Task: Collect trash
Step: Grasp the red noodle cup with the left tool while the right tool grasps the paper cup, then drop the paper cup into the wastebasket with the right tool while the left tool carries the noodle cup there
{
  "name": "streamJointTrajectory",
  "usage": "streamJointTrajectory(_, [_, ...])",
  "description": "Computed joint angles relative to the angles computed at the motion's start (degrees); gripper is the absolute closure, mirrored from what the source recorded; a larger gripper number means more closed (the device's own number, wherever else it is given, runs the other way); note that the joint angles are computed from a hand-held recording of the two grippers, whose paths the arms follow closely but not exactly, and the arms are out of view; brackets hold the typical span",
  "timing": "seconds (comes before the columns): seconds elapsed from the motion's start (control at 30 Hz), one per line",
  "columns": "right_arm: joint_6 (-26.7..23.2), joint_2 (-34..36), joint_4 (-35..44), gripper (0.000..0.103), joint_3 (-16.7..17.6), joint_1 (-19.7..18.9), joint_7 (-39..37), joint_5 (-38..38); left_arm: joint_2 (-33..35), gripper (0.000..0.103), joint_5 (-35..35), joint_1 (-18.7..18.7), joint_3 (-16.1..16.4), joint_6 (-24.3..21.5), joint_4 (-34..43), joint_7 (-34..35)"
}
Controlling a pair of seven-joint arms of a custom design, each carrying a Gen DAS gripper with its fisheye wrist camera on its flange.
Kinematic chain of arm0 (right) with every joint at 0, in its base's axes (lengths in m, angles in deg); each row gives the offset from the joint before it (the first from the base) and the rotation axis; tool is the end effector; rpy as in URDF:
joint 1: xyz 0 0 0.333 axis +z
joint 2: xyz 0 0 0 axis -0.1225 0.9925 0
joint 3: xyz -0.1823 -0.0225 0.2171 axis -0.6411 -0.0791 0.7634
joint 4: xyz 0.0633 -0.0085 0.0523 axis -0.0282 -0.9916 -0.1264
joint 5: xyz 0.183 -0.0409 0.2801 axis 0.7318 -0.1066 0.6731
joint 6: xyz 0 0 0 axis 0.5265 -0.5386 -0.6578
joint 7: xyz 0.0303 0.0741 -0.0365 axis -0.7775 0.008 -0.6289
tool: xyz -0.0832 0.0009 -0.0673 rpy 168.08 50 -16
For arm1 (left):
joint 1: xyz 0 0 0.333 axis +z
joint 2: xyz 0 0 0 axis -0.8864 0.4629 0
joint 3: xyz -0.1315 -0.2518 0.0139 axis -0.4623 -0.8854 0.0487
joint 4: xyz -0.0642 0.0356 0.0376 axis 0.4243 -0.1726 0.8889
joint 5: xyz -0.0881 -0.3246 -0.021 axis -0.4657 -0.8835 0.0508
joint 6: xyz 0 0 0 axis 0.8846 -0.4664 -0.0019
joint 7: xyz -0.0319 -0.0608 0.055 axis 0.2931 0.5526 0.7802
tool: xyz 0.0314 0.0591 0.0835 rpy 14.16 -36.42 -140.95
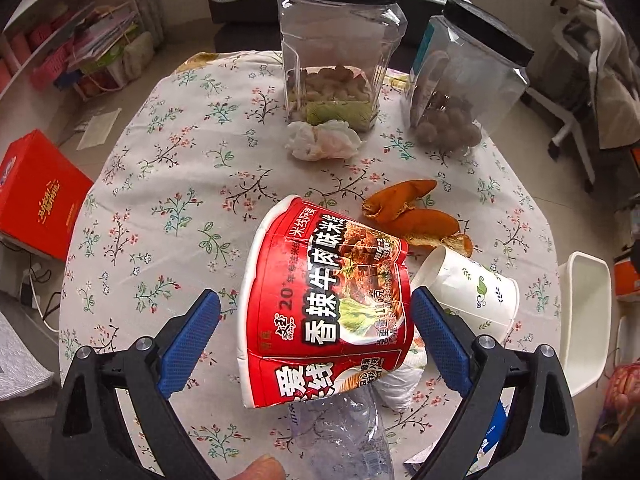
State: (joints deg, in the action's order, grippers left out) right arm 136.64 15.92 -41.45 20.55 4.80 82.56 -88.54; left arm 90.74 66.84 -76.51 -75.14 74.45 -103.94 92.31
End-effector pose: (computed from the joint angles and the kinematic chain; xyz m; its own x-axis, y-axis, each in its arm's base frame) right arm 0.3968 0.1476 0.5717 -0.3909 -0.9188 0.0552 -0.6895 0.2525 -0.6789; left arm 0.5005 -0.2429 0.5232 -0.2142 -0.9755 0.0509 -0.9159 0.1825 -0.3576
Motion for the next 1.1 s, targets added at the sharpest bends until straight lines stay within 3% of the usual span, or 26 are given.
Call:
streamJointTrajectory(0.07, [-0.1, 1.2, 0.4, 0.007, -0.3, 0.5, -1.0, 1.2, -0.8, 0.01, 0.4, 0.1, 0.1, 0.8, -0.7, -0.2])
streamJointTrajectory(0.2, [0.3, 2.9, 1.1, 0.007, -0.8, 1.1, -2.3, 2.9, -1.5, 0.007, -7.8, 1.1, 0.2, 1.3, -1.0, 3.6])
streamJointTrajectory(0.33, [0.2, 4.8, 2.3, 0.007, -1.0, 2.1, -6.1, 3.3, -0.2, 0.007, -3.7, 0.5, -0.1, -0.1, -0.2, 1.7])
streamJointTrajectory(0.4, [0.8, 6.0, 2.6, 0.007, -1.3, 3.1, -10.4, 3.6, 0.1, 0.007, -2.2, 0.2, -0.1, -0.9, -0.2, 1.8])
streamJointTrajectory(0.47, [2.6, 7.6, 3.0, 0.007, -2.8, 4.6, -16.7, 7.2, -1.1, 0.017, -1.3, 0.3, 0.0, 0.4, -1.7, 2.1])
streamJointTrajectory(0.67, [6.0, 14.1, 5.6, 0.007, -4.4, 7.7, -35.7, 17.8, -6.4, 0.018, -2.6, 2.3, 0.9, 3.1, -6.1, 4.0])
streamJointTrajectory(0.77, [6.4, 17.1, 6.8, 0.007, -4.1, 8.0, -40.4, 20.5, -10.0, 0.018, -3.5, 3.7, 1.3, 5.1, -9.0, 4.6])
streamJointTrajectory(0.87, [5.6, 19.7, 7.8, 0.015, -4.7, 7.9, -44.3, 27.1, -12.7, 0.018, -4.8, 5.1, 1.6, 6.1, -11.1, 5.7])
streamJointTrajectory(1.1, [8.5, 18.5, 6.8, 0.028, -4.8, 6.7, -42.4, 33.2, -15.0, 0.018, -6.4, 7.7, 1.7, 9.0, -13.7, 6.9])
